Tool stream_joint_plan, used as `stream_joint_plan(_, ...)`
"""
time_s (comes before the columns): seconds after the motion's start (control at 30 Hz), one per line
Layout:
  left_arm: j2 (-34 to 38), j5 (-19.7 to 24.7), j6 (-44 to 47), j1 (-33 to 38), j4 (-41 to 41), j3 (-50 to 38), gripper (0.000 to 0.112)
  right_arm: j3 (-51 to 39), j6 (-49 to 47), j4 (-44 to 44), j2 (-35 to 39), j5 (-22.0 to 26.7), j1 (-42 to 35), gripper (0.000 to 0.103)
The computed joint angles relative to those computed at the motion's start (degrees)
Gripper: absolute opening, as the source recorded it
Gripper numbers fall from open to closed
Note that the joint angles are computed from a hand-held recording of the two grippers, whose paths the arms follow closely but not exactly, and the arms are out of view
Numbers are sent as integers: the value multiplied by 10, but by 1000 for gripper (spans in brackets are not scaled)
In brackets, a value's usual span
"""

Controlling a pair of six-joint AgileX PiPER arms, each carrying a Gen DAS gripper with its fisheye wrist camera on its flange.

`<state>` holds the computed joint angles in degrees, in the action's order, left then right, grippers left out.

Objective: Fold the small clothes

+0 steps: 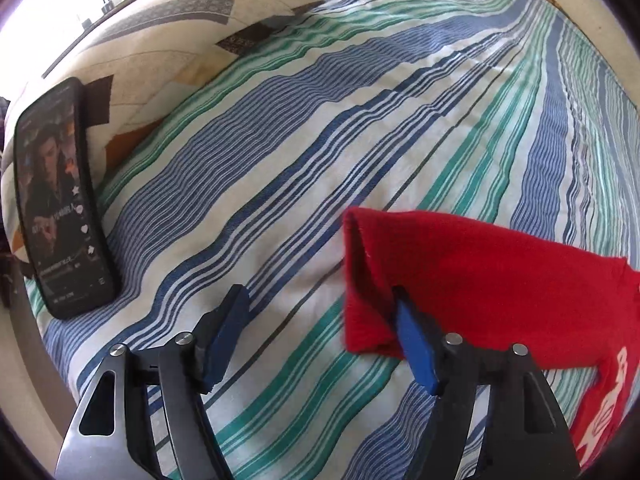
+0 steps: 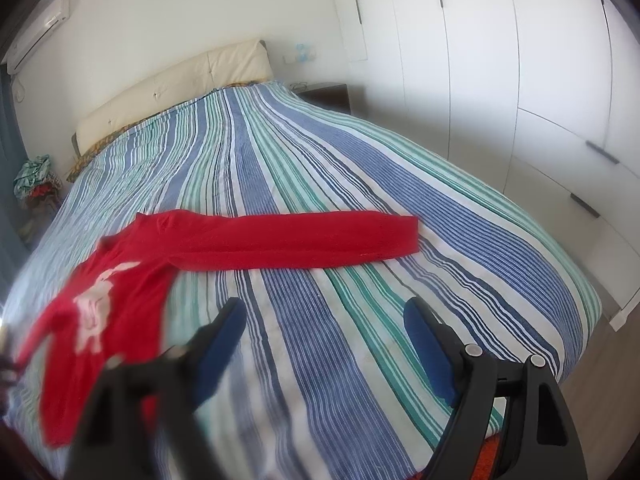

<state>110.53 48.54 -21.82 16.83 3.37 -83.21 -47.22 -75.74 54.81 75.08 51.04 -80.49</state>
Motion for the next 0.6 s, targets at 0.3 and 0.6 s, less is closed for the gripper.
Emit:
stream_joint_plan(0.3, -229, -93, 100, -154, -92, 205, 87, 34, -21, -22, -52, 48, 73, 80)
stream_joint_plan(0.6, -140, -207, 26, -305, -16, 183, 87, 98, 20, -15, -39, -80, 302, 80)
